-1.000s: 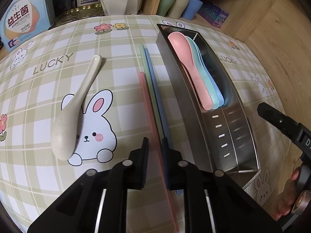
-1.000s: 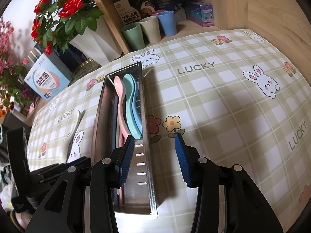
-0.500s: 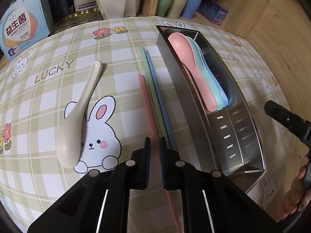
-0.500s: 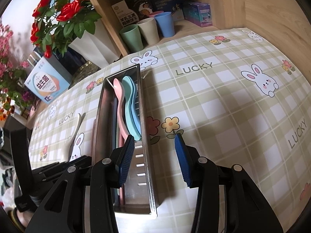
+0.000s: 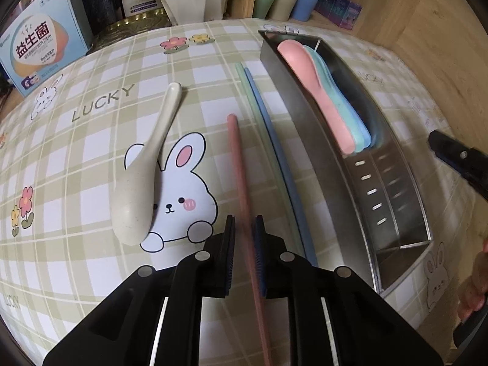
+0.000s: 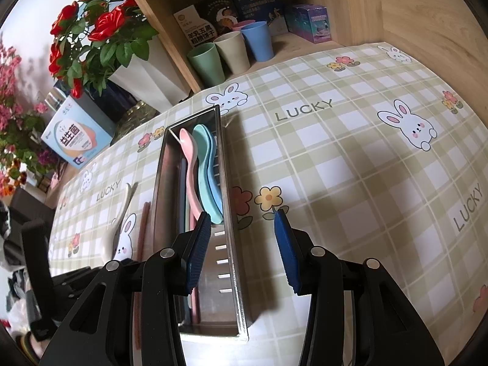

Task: Organize utensils
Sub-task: 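Lower the left gripper onto the pink chopstick on the table and close it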

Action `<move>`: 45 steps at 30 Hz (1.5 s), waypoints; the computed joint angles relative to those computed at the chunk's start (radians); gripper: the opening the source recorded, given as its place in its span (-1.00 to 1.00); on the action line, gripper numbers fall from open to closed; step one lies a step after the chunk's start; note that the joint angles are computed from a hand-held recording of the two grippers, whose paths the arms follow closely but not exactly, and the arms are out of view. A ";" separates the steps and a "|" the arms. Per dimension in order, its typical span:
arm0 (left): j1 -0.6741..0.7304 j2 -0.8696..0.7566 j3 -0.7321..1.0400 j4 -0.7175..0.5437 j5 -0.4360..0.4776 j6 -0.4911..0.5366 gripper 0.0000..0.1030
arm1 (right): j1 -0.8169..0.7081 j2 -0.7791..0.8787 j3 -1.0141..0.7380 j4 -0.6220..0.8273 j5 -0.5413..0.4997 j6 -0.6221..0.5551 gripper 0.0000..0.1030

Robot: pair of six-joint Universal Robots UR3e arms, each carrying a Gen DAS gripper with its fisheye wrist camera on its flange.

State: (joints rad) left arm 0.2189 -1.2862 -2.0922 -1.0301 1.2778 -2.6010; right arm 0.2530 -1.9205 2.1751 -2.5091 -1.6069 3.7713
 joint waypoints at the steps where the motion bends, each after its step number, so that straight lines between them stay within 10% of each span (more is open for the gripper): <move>1: -0.016 -0.001 -0.006 0.022 0.012 -0.007 -0.73 | -0.001 0.000 0.001 -0.001 0.000 -0.001 -0.17; 24: -0.004 0.034 -0.095 0.142 -0.011 -0.036 -0.88 | 0.012 -0.008 0.012 0.004 0.015 -0.004 -0.17; 37: 0.264 0.337 -0.160 -0.145 -0.138 0.077 -0.89 | 0.045 0.004 -0.001 0.008 0.005 -0.002 -0.17; 45: 0.614 0.592 -0.111 -0.547 -0.253 0.365 -0.89 | 0.099 0.070 -0.048 -0.002 -0.007 0.003 -0.17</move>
State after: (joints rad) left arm 0.8329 -0.6938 -2.2029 -1.5774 1.0250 -2.2360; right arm 0.3520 -1.8506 2.1267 -2.5109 -1.6143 3.7743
